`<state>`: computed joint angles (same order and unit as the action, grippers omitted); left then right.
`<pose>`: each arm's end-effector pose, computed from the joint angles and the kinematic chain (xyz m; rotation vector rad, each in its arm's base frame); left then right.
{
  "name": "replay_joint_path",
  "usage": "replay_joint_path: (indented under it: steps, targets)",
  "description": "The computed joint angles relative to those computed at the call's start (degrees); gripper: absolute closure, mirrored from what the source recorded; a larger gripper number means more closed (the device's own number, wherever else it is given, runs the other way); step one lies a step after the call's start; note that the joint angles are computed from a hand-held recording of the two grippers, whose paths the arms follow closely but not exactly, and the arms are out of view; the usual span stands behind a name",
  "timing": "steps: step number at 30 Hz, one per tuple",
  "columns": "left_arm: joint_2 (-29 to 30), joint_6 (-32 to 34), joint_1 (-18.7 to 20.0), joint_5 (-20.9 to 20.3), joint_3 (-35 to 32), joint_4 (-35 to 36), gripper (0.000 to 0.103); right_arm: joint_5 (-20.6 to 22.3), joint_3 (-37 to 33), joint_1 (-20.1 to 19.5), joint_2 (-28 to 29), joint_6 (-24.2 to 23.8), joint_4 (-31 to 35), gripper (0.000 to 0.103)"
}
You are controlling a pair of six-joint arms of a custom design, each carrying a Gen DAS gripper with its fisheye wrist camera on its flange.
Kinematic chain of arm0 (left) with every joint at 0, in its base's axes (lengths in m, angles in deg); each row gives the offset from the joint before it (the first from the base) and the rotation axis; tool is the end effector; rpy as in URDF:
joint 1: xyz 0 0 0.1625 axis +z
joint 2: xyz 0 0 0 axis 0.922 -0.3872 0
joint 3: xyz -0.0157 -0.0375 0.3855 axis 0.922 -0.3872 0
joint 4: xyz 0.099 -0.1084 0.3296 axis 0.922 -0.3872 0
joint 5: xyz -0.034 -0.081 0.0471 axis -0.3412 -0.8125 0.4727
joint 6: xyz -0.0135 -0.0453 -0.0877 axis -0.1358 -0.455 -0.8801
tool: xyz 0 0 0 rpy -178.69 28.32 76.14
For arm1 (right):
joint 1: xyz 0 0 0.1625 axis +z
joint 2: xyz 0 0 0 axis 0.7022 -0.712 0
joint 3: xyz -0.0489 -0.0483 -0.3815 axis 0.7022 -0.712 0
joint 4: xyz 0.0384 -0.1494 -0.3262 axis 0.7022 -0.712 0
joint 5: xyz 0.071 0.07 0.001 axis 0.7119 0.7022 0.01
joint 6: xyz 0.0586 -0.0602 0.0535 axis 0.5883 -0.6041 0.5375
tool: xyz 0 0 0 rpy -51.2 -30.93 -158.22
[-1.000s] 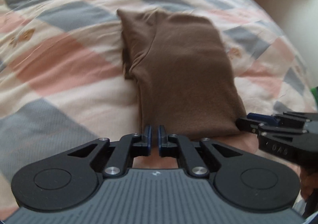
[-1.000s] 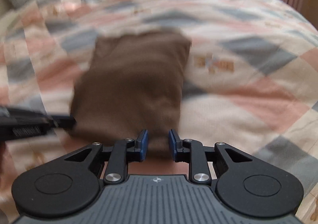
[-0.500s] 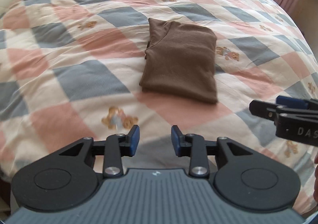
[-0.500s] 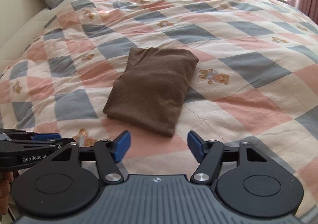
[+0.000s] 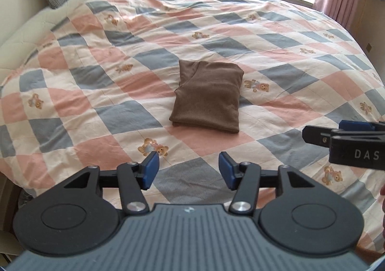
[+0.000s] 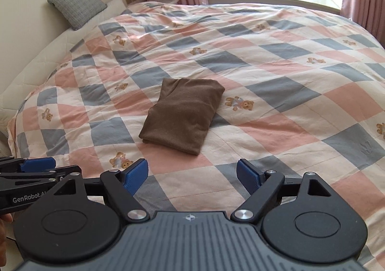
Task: Fold clothes
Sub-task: 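Lift both open grippers away from the folded brown shirt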
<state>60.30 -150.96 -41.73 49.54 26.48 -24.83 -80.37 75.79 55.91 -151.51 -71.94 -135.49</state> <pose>-0.5736 -0.5087 0.1694 0.2420 2.1756 -0.7194 0.2007 -0.5622 0.4971 0.5542 -2.5698 0.6715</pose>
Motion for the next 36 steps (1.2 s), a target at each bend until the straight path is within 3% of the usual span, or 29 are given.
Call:
replay_joint_path:
  steps: [12, 17, 26, 30, 32, 36]
  targets:
    - [3.14, -4.75, -2.94, -0.85, -6.81, 9.22, 0.043, 2.16, 0.83, 0.63, -3.28, -1.88, 2.49, 0.016]
    - [7.64, -4.75, -3.13, -2.03, -16.02, 14.77, 0.042, 1.91, -0.46, 0.74, -3.18, -1.39, 4.67, 0.016]
    - [6.74, -3.17, -1.08, -5.52, -13.16, 11.69, 0.038, -0.25, -2.48, 0.34, -1.14, -0.19, 7.10, 0.014]
    - [5.61, -2.47, 1.09, -8.44, -9.16, 8.15, 0.038, -1.92, -2.64, -0.80, 0.69, 0.66, 8.40, 0.014]
    - [3.48, -2.04, 2.28, -9.73, -4.00, 4.49, 0.038, -2.88, -2.78, -1.46, 1.76, 1.04, 8.97, 0.014]
    - [4.32, -0.59, 4.62, -10.93, -4.35, 2.92, 0.038, -4.29, -4.30, -2.47, 4.72, 1.56, 10.41, 0.014]
